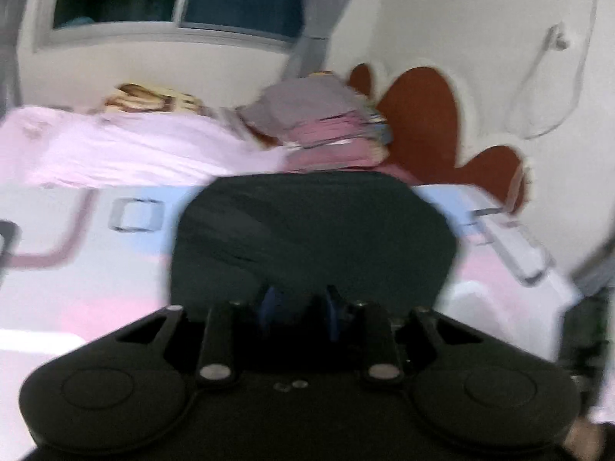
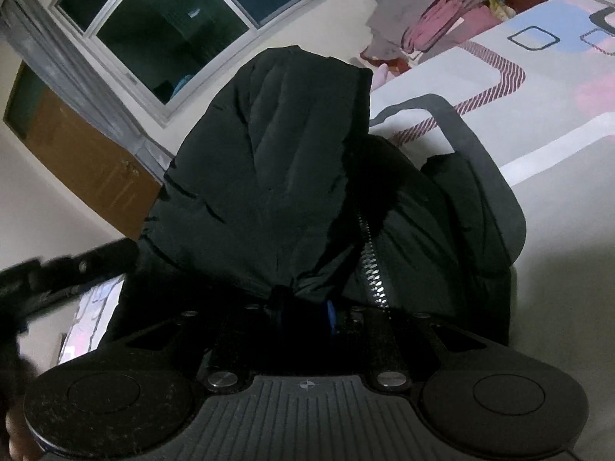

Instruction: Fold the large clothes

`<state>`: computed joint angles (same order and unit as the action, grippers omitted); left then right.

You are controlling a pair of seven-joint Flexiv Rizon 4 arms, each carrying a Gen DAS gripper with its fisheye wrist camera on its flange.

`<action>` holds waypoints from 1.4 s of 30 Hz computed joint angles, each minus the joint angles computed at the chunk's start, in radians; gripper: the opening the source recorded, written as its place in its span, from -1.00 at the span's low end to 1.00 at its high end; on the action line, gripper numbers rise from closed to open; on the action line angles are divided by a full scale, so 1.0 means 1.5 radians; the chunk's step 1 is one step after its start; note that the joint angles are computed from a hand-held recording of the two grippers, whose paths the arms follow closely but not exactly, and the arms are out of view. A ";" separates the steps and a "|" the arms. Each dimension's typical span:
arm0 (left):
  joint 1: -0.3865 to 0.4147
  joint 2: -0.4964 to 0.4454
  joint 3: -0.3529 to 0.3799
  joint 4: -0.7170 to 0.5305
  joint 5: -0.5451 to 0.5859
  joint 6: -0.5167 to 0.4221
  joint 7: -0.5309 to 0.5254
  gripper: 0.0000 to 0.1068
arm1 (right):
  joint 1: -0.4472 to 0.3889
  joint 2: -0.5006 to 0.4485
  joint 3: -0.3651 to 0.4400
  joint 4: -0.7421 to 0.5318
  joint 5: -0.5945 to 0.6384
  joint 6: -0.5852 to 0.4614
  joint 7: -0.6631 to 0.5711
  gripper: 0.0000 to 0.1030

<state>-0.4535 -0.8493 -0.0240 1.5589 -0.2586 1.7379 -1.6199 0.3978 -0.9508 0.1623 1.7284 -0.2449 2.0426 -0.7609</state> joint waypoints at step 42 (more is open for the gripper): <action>0.037 -0.089 -0.038 -0.150 0.008 -0.153 0.024 -0.83 | 0.091 0.000 -0.124 -0.158 -0.016 -0.318 -0.074 -0.55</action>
<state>-0.3985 -0.9830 -0.0815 1.3346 -0.2459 1.5090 -1.5846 0.5340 -0.9509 -0.0240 1.4912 -0.2685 1.5656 -0.8713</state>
